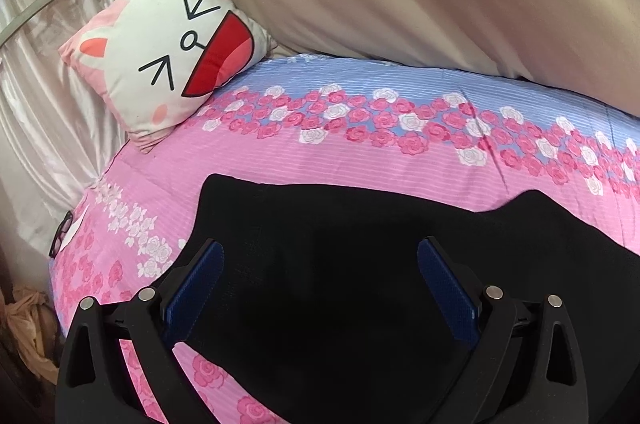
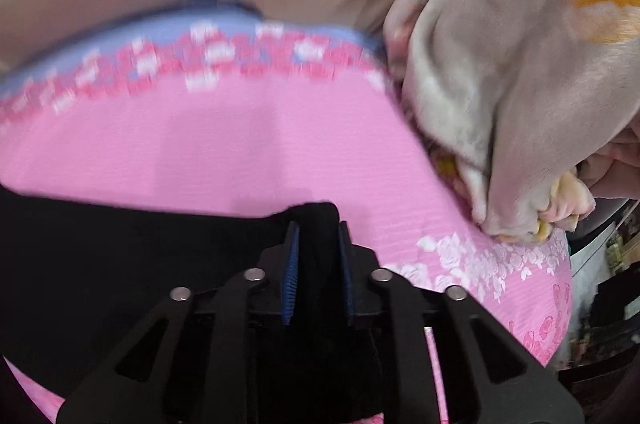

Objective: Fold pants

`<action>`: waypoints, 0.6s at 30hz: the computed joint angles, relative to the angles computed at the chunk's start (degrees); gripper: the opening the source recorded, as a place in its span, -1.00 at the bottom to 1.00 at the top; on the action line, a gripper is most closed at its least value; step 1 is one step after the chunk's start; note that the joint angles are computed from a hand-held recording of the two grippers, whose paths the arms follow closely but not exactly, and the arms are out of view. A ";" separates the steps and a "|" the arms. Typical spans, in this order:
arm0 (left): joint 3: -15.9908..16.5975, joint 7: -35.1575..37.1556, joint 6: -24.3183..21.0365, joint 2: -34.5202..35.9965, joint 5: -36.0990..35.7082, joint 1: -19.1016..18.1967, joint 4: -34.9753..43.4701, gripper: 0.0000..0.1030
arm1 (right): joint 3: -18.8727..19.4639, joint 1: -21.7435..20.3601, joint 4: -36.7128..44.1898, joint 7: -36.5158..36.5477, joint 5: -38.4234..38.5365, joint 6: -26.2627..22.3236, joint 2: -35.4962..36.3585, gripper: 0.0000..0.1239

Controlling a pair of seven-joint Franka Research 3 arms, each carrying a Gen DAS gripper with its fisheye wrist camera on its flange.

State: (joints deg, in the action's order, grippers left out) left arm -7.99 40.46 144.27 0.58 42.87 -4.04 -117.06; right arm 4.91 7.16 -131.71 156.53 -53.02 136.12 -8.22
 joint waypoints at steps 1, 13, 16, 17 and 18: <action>-0.19 0.15 0.06 -0.22 0.17 -0.20 -0.29 0.86 | 0.78 0.35 0.44 0.94 -0.98 -1.68 -0.20 -0.46; -1.97 2.41 4.30 -3.18 -1.08 -2.29 -3.82 0.86 | 5.23 4.26 1.55 5.87 -1.97 -10.47 -5.69 -0.02; -2.34 2.14 5.01 -4.54 -0.47 -2.41 -5.32 0.86 | 5.94 4.75 1.67 5.61 -1.56 -11.51 -6.01 -0.02; -2.39 2.48 5.44 -5.11 -0.94 -2.43 -5.99 0.86 | 6.00 4.94 1.60 5.57 -1.38 -11.23 -6.14 -0.02; -2.47 2.63 5.67 -5.48 -1.24 -2.40 -6.39 0.86 | 6.13 5.12 1.63 5.51 -1.09 -11.22 -6.21 -0.02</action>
State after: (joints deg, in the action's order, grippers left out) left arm -10.46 43.09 149.94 -4.91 41.63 -6.44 -123.45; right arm 11.04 12.29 -130.08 162.03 -54.11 124.91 -14.43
